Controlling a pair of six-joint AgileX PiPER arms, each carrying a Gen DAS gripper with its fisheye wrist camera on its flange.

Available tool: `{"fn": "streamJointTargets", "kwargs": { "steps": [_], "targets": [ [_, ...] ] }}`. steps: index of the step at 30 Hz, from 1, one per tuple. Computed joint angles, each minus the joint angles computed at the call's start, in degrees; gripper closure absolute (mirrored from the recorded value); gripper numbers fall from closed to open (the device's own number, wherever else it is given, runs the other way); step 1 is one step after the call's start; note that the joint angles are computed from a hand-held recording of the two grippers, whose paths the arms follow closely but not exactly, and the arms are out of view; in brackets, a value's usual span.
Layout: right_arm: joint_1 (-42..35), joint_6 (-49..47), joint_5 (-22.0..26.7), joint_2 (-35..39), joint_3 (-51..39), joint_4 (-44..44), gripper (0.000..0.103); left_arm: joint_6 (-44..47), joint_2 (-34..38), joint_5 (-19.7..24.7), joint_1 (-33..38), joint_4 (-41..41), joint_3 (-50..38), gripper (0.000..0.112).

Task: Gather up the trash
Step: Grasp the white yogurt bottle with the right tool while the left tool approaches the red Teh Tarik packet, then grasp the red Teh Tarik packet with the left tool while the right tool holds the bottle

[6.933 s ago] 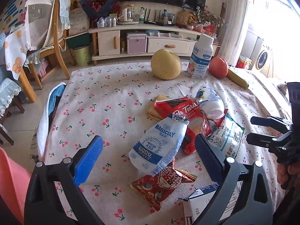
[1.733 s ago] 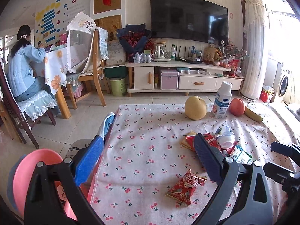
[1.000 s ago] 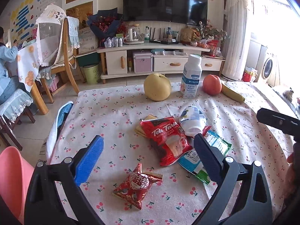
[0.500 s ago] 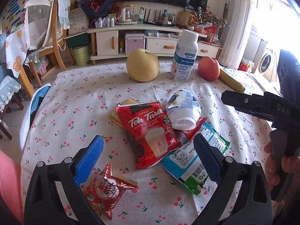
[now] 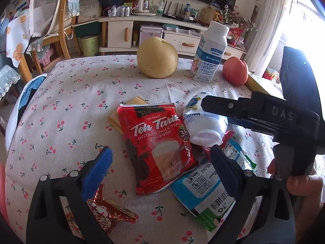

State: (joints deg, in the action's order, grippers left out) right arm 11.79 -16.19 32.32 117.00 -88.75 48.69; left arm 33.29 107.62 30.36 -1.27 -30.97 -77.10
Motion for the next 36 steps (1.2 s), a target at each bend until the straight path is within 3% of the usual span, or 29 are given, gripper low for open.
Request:
{"fn": "streamJointTargets", "kwargs": {
  "steps": [7,13,16,19,20,29,36],
  "targets": [
    [0.5,-5.8,-1.0,0.9,0.2,4.1,0.047,-3.1,2.4,-0.4,-0.4,2.4,-1.7,0.015],
    [-1.1,-12.1,3.0,1.5,0.1,11.1,0.063,-2.9,2.8,-0.5,-0.5,2.4,-1.9,0.015],
    [-1.6,-13.3,4.9,1.8,-0.4,12.1,0.065,-2.3,2.7,-0.5,-0.8,2.4,-1.6,0.015],
    [-3.3,-18.0,9.4,2.5,-0.2,18.3,0.077,-3.0,2.3,-1.0,-1.6,3.8,-0.7,0.022],
    [-3.1,-18.0,9.5,2.3,-0.2,18.0,0.078,-2.7,2.0,-1.5,-1.9,4.0,-0.2,0.027],
    [-1.6,-17.5,7.4,-0.3,1.3,15.5,0.075,0.0,0.8,-0.5,-0.3,-1.3,1.3,0.043],
    [-0.7,-18.0,4.9,-0.7,2.4,15.3,0.071,0.3,-0.2,1.3,1.0,-3.4,2.2,0.047]
  ]
}}
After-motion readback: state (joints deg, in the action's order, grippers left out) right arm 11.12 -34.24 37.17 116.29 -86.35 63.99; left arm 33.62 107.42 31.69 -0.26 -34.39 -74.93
